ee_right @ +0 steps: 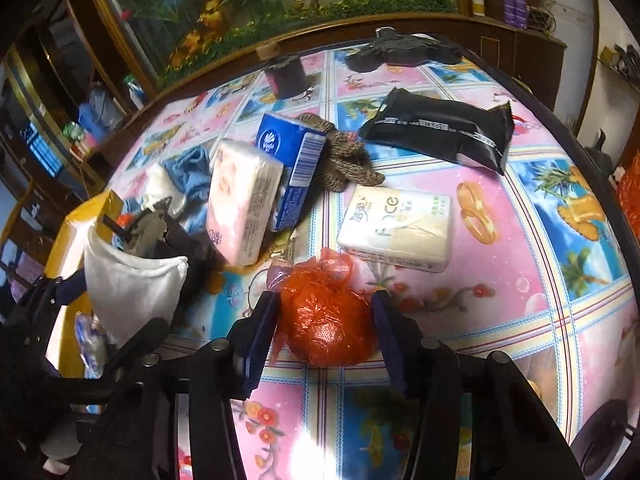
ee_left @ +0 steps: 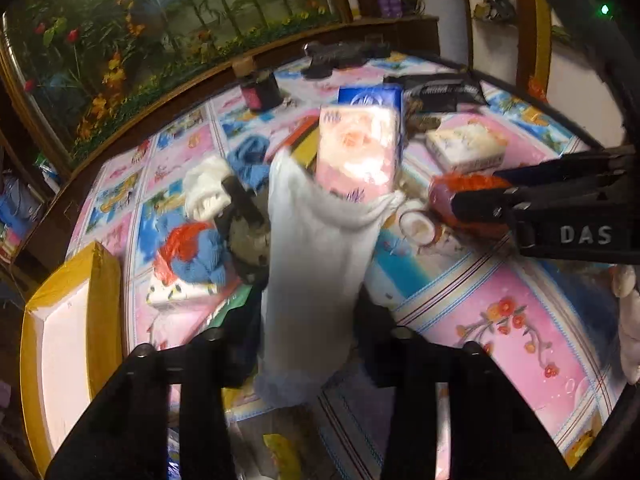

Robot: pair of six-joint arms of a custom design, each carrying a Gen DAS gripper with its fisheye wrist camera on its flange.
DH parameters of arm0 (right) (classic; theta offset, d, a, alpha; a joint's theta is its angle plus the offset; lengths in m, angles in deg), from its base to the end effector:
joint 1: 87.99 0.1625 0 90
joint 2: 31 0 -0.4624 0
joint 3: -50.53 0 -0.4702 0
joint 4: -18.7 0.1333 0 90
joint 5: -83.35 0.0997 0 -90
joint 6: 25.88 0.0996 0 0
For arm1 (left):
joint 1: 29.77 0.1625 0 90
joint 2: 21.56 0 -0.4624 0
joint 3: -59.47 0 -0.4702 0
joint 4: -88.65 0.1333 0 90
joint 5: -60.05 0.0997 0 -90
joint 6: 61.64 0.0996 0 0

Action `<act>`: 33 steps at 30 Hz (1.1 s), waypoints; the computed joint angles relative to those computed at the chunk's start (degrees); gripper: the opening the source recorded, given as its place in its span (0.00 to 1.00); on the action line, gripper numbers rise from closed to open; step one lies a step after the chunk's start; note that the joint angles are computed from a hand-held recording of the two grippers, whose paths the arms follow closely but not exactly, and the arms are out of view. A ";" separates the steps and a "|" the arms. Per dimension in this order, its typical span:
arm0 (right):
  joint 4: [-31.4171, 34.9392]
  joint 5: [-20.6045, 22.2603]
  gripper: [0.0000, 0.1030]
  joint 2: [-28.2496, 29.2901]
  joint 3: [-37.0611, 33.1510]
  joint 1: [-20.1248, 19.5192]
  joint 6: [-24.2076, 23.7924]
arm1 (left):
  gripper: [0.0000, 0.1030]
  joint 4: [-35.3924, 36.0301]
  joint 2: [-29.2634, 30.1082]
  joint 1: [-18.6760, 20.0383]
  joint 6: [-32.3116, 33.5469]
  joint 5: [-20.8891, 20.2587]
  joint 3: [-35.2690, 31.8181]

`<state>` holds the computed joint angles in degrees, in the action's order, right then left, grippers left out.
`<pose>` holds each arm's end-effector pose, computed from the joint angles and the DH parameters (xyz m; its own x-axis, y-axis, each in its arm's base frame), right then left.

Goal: Organize soft objects
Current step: 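Grasp the red mesh bag with the right tool while the left tool holds the sock, then carry sock and red bag into the yellow tray and open both tools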

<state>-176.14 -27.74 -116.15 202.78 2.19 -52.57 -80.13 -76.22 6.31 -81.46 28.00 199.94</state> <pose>0.0986 -0.3575 0.1776 -0.8331 -0.1610 0.5292 -0.4216 0.8041 -0.4191 -0.1905 -0.4082 0.0061 -0.4871 0.2628 -0.8329 0.6771 0.7160 -0.1701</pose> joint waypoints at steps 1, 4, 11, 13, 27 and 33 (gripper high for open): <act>-1.07 -0.64 0.47 1.15 -0.19 0.47 -0.55 | 0.16 0.00 -0.68 0.65 -0.73 -1.36 0.19; -4.14 -3.43 0.47 4.46 -0.86 2.27 -1.83 | 0.11 -5.59 -3.48 1.92 -0.39 -5.54 2.15; -6.13 -3.43 0.52 6.19 -0.59 3.08 -2.09 | 0.10 -7.40 -9.35 -0.75 -3.34 -7.77 5.71; -6.37 -3.59 0.53 6.56 -0.72 2.69 -2.33 | 0.10 -7.53 -10.27 -1.37 -4.22 -8.50 6.42; -4.55 2.00 0.38 -2.86 4.97 1.50 -3.51 | 0.10 -3.25 -23.50 -7.72 -13.40 -10.59 13.62; 4.17 4.68 0.38 -10.42 5.68 6.28 -1.33 | 0.11 12.37 -39.79 -9.40 -18.07 -6.52 15.26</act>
